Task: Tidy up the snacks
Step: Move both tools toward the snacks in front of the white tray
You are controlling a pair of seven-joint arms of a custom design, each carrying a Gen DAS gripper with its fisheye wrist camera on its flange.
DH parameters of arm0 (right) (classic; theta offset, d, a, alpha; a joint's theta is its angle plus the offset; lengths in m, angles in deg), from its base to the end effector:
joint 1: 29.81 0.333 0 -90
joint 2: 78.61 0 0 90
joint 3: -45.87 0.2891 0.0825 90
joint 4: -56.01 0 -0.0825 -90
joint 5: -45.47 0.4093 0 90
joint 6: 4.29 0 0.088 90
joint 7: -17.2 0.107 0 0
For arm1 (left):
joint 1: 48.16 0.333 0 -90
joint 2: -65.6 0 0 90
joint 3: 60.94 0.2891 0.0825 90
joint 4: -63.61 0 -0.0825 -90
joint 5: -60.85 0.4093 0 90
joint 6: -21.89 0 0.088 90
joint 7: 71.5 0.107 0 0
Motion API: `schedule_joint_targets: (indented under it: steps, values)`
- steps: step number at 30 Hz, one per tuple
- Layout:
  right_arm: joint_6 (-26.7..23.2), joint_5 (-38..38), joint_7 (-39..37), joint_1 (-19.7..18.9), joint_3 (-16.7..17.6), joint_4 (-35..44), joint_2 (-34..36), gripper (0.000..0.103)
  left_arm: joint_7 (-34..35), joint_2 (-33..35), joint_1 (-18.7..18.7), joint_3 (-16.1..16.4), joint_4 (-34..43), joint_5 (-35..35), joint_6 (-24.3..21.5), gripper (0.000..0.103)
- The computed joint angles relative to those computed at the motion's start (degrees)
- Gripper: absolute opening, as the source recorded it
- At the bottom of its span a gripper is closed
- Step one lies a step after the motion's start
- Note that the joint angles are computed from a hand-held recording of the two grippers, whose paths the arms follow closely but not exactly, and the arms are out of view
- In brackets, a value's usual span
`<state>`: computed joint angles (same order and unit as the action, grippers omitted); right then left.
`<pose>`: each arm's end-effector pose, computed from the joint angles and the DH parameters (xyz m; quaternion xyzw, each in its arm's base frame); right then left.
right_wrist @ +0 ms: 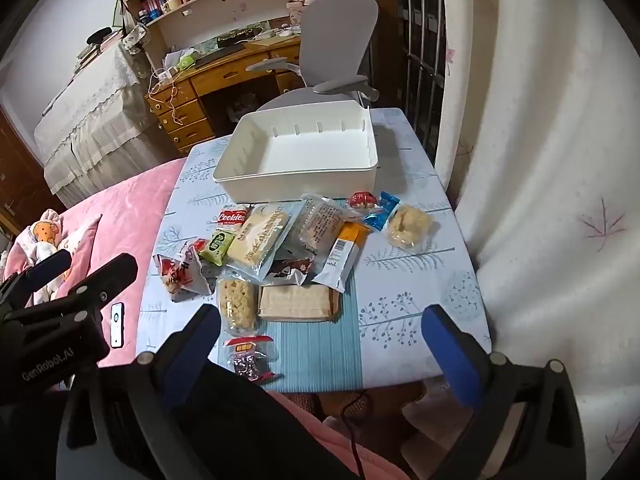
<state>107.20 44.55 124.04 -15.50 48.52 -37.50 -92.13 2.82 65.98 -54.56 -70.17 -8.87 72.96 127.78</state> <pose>0.5085 0.1578 0.7404 -0.6824 0.6786 -0.1396 0.2330 0.5658 -0.1406 0.7810 -0.6754 0.6730 -0.1950 0.2301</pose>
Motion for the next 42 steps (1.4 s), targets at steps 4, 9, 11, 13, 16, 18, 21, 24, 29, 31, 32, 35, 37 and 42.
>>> schedule_joint_targets:
  steps: [4,9,11,13,16,18,21,24,29,31,32,35,37,42]
  values:
    - [-0.10,-0.16,-0.17,-0.08,-0.04,0.37,0.40,0.101,-0.20,0.02,-0.09,-0.05,0.19,0.47,-0.17,0.102]
    - [-0.29,0.07,-0.37,-0.24,-0.16,0.94,1.02,0.101,-0.27,-0.42,0.21,0.17,-0.86,-0.35,0.75,0.102]
    - [-0.15,0.31,-0.51,-0.26,-0.23,0.81,1.01,0.101,-0.32,-0.27,0.32,0.21,-0.62,-0.46,0.32,0.102]
    - [-0.20,0.46,-0.65,-0.28,-0.26,0.80,1.06,0.101,-0.27,1.74,-0.14,-0.16,2.51,0.51,-0.95,0.102]
    - [-0.74,0.66,-1.06,-0.27,-0.27,1.22,1.37,0.101,-0.32,1.37,-0.35,0.10,1.68,0.46,-0.64,0.102]
    - [-1.16,0.79,-1.83,-0.24,-0.29,2.45,2.25,0.101,-0.35,1.74,-0.37,0.16,2.46,0.19,-0.89,0.102]
    - [-1.26,1.23,-2.74,-0.10,-0.22,2.60,2.58,0.101,-0.41,1.44,-0.29,0.33,1.54,-0.23,-0.21,0.102]
    - [-2.09,2.39,-4.17,-0.22,-0.68,4.14,4.02,0.101,-0.47,1.49,-0.30,0.32,1.71,-0.22,-0.46,0.102]
    - [-2.76,4.10,-5.63,-0.45,-0.79,4.89,4.70,0.101,-1.31,3.56,-0.60,0.54,4.81,0.09,-2.47,0.102]
    - [-2.62,4.43,-5.82,-0.57,-0.82,4.76,4.69,0.101,-1.48,3.96,-0.67,0.67,5.69,0.18,-3.37,0.102]
    - [-2.67,4.45,-5.82,-0.63,-0.80,4.88,4.81,0.101,-1.53,4.14,-0.69,0.73,6.09,0.15,-3.71,0.102]
    - [-2.42,5.10,-6.15,-0.80,-0.97,4.97,4.92,0.101,-1.77,4.72,-0.86,0.81,7.13,0.37,-4.61,0.102]
    - [-2.03,5.55,-6.49,-0.92,-1.09,4.78,4.93,0.101,-1.88,5.10,-0.96,0.89,7.77,0.30,-5.10,0.102]
    - [0.59,8.23,-8.78,-1.02,-1.62,2.64,4.10,0.101,-3.15,5.52,-1.21,1.14,8.41,1.01,-6.11,0.102]
